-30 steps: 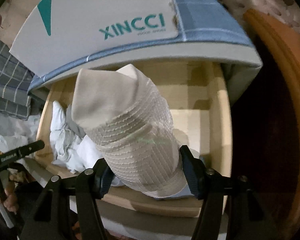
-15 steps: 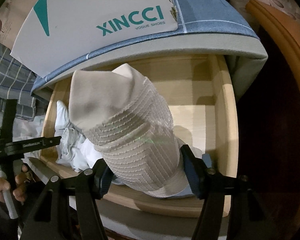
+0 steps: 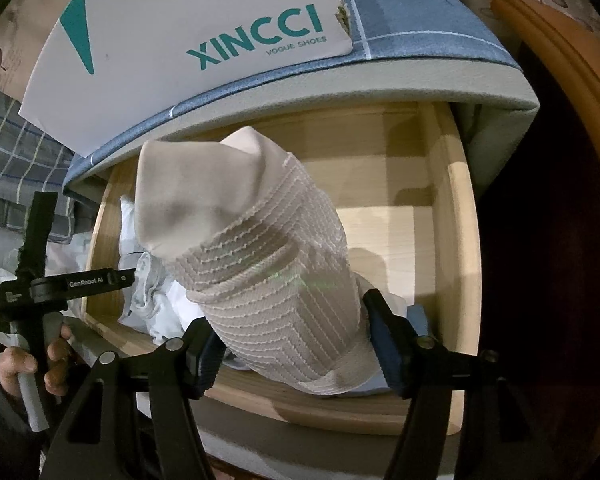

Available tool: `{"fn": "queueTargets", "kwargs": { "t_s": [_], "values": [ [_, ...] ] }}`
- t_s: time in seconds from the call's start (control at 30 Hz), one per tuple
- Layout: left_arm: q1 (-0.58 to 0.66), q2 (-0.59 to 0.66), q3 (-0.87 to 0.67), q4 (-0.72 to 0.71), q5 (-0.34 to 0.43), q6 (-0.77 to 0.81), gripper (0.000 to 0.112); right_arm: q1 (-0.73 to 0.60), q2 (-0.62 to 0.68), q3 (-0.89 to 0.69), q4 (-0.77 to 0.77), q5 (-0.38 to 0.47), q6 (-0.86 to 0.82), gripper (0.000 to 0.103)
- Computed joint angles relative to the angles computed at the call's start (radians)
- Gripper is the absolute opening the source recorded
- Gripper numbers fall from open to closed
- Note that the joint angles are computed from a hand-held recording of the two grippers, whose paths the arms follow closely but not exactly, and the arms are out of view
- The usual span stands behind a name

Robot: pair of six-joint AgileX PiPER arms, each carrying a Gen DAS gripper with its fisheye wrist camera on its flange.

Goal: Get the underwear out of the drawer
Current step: 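Grasp the white rolled sock with the left tool while the right tool holds the cream underwear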

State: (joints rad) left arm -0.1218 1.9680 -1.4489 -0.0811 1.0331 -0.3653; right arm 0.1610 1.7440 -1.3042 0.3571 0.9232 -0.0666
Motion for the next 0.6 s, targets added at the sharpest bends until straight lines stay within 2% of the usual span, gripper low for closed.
{"fn": "queueTargets", "kwargs": {
  "t_s": [0.03, 0.1, 0.2, 0.6],
  "values": [
    [-0.004, -0.004, 0.006, 0.007, -0.006, 0.004, 0.045, 0.0, -0.001, 0.002, 0.002, -0.001, 0.002, 0.063],
    [-0.003, -0.012, 0.018, 0.021, -0.014, 0.004, 0.033, -0.005, -0.003, 0.005, 0.011, -0.001, -0.001, 0.063],
    [0.001, -0.015, 0.02, 0.021, -0.01, 0.006, 0.025, -0.006, -0.001, 0.005, 0.014, -0.003, 0.002, 0.063],
    [0.036, -0.08, 0.052, -0.031, -0.006, 0.073, 0.003, -0.008, 0.009, 0.0, 0.012, -0.005, -0.007, 0.063]
  ]
}}
